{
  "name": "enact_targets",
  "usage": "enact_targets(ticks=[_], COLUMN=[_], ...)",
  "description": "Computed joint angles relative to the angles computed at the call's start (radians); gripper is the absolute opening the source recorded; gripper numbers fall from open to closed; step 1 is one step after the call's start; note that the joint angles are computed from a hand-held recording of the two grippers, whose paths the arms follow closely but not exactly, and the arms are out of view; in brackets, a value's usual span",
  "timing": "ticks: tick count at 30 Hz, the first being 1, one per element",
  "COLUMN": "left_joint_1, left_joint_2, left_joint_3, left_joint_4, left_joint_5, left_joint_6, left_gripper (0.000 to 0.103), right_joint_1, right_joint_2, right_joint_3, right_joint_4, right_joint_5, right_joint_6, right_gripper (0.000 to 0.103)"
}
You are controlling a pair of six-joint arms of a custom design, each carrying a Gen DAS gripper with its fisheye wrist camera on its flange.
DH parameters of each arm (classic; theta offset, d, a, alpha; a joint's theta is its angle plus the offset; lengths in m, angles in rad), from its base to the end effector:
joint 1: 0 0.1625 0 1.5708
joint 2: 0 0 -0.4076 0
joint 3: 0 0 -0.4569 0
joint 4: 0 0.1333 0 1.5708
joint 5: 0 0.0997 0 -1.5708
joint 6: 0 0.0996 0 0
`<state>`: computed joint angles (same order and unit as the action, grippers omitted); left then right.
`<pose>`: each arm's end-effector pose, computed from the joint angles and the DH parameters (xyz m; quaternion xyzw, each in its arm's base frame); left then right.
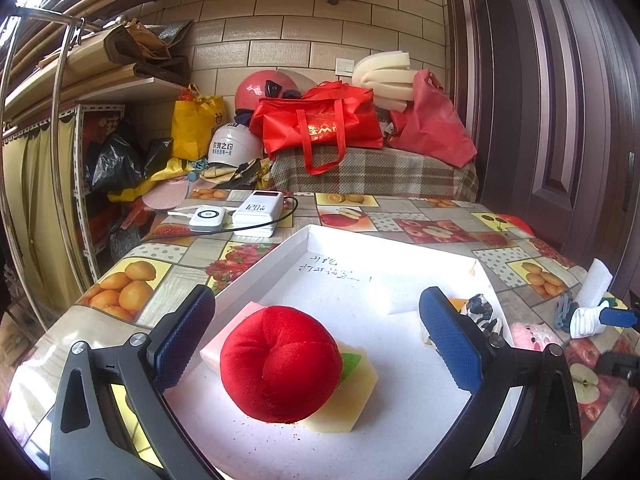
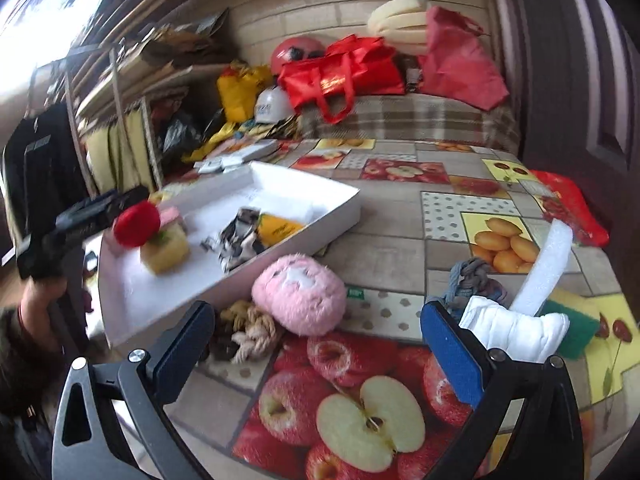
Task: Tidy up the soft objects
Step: 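Move the left gripper toward the pile while the right grasps the braided rope toy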
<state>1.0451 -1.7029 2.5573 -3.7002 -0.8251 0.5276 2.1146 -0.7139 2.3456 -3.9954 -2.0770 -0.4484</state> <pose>0.0004 -0.3996 0.2960 0.1887 0.7559 -0.5540 0.2932 0.2861 -0.3088 -0.0168 0.3401 -0.8314 0.3844 0.2129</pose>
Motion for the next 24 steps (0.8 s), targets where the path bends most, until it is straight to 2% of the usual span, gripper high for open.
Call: enact_targets(ticks=[3,4,8,12,13,14,16,19,24], left_joint_1=[0.000,0.000,0.000,0.000,0.001,-0.001,0.000,-0.002,-0.012], left_joint_2=[-0.002,-0.002,-0.002,-0.003,-0.002,-0.002,0.000,0.001,-0.002], left_joint_3=[0.001,0.001,0.001,0.002,0.001,0.002,0.001,0.002,0.014], left_joint_4=[0.003,0.003,0.003,0.003,0.004,0.001,0.000,-0.003,-0.014], left_joint_5=[0.001,0.000,0.000,0.000,-0.001,0.001,-0.002,0.002,-0.027], left_joint_6=[-0.001,-0.001,-0.003,-0.002,-0.001,-0.001,0.001,0.001,0.034], left_gripper=[0.103,0.103,0.103,0.103,0.103,0.103,0.103,0.103,0.103], right_joint_1=[0.024,0.037,0.054,0.061,0.059,0.058,0.049,0.050,0.050], right_joint_2=[0.001,0.007,0.032,0.073,0.079,0.086,0.076,0.064,0.009], right_joint_3=[-0.003,-0.020,-0.074,-0.145,-0.158,-0.171,-0.173,-0.154,-0.078], right_joint_4=[0.074,0.133,0.293,0.418,0.437,0.453,0.472,0.461,0.430], right_joint_5=[-0.012,-0.027,-0.055,-0.116,-0.125,-0.135,-0.110,-0.107,-0.132], right_joint_6=[-0.049,-0.054,-0.033,-0.003,0.001,0.009,0.022,0.015,0.023], right_gripper=[0.091,0.087,0.084,0.084,0.077,0.073,0.056,0.047,0.042])
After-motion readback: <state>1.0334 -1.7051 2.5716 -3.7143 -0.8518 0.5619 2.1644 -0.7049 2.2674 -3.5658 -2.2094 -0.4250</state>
